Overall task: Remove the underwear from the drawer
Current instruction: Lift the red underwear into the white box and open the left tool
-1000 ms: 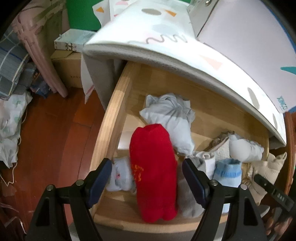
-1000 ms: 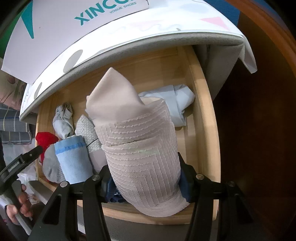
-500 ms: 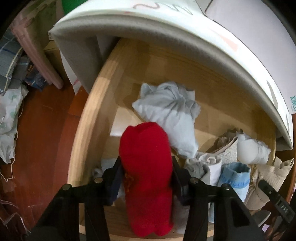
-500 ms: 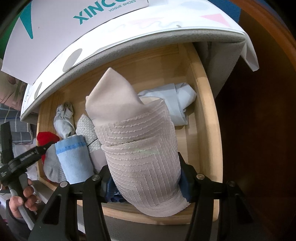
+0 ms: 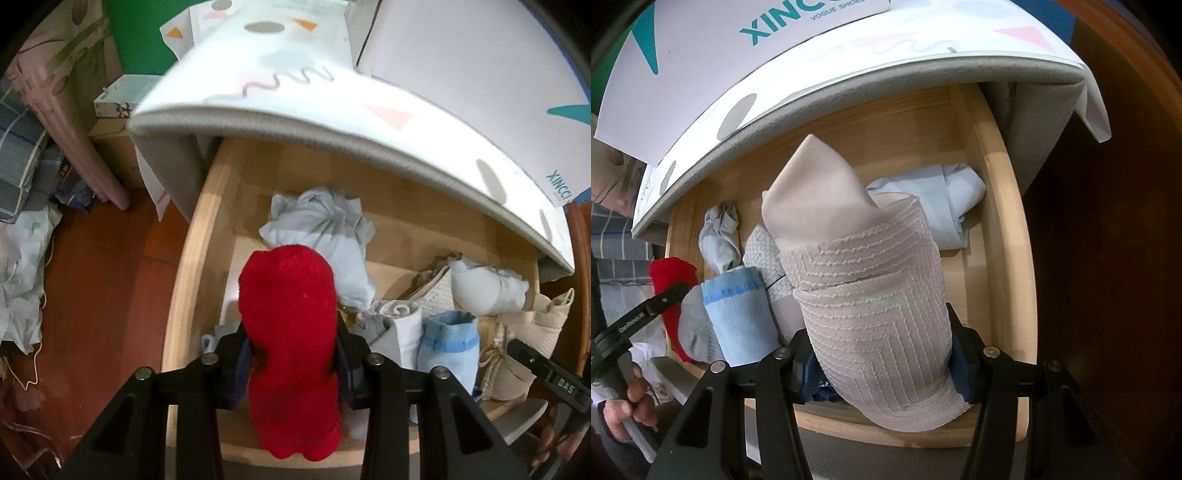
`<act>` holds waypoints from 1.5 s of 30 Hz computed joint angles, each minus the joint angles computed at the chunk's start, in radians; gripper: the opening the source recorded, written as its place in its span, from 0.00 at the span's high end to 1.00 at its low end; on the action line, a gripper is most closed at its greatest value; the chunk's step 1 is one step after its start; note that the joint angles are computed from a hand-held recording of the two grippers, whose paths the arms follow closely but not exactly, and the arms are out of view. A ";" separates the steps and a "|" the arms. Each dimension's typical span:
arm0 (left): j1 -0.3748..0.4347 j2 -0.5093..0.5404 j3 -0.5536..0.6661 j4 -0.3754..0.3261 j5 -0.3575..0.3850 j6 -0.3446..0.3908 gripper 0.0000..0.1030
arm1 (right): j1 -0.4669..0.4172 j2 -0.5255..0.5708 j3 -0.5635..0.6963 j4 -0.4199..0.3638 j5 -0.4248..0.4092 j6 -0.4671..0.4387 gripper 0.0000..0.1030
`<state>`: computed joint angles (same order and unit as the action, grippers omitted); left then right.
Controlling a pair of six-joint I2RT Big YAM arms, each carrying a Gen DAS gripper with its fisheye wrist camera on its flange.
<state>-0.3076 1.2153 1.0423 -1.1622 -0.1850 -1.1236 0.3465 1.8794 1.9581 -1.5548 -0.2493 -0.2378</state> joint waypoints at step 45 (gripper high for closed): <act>0.117 0.129 0.778 -0.242 -0.344 0.433 0.63 | 0.020 -0.005 -0.016 0.009 0.010 0.011 0.49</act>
